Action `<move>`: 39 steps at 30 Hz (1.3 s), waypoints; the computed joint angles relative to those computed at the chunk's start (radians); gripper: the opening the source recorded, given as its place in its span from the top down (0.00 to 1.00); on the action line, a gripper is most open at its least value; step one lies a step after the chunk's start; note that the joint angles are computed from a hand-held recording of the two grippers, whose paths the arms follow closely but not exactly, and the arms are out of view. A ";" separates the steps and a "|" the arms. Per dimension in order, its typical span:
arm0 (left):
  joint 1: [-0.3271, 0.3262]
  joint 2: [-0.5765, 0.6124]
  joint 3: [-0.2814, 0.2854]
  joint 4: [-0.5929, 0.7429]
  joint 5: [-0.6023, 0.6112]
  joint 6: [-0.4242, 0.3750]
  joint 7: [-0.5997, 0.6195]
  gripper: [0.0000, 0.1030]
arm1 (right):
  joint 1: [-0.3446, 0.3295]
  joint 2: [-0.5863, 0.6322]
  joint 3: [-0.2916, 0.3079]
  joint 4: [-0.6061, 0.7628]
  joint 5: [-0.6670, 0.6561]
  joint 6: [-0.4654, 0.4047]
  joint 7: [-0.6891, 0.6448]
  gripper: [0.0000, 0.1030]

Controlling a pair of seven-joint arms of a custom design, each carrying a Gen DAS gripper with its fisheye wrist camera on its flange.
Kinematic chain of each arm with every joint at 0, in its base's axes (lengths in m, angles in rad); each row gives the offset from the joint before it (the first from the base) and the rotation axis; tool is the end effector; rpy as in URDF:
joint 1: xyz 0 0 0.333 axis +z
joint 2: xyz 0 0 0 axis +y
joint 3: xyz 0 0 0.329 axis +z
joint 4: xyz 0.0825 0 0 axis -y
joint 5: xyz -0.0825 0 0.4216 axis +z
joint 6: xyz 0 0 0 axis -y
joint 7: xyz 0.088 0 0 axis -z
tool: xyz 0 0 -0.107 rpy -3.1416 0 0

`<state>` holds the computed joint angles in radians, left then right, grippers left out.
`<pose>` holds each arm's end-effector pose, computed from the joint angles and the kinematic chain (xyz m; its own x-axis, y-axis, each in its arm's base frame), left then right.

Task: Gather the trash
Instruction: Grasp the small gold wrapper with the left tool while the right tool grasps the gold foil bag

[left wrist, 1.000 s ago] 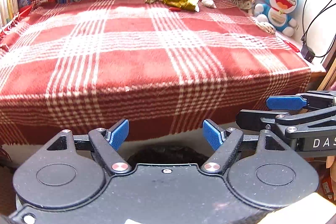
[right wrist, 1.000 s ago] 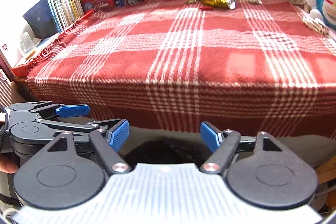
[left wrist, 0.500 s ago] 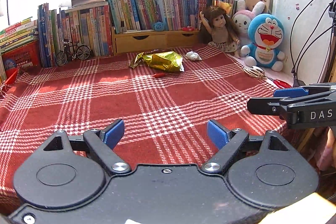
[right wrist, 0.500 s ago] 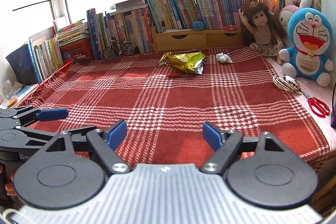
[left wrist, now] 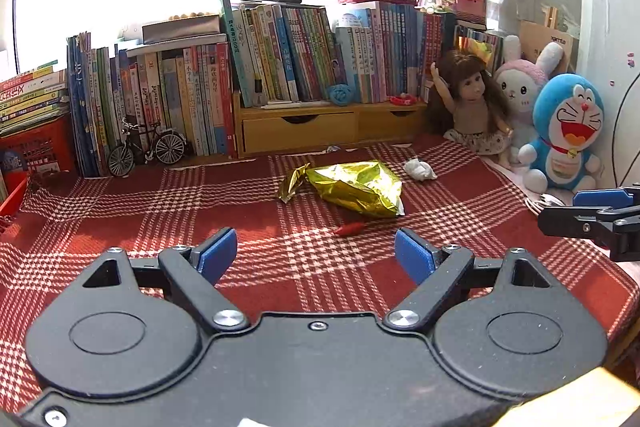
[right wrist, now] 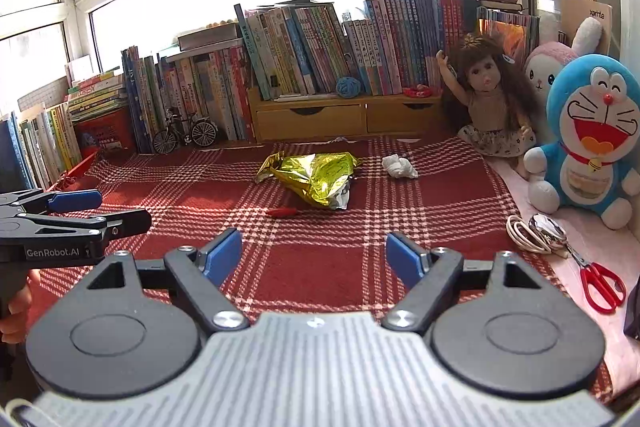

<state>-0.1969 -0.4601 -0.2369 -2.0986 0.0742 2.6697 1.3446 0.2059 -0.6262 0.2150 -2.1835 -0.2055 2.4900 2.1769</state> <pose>0.4370 -0.2378 0.7307 -0.2936 -0.9558 0.0151 -0.4969 0.1391 -0.8566 0.3867 0.2106 0.7348 0.0238 -0.9865 -0.1622 -0.5823 0.1183 -0.8043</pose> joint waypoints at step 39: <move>-0.072 0.925 0.085 0.851 0.111 -0.144 -0.048 0.62 | 0.113 0.660 -0.152 0.405 -0.175 0.133 -0.179 0.72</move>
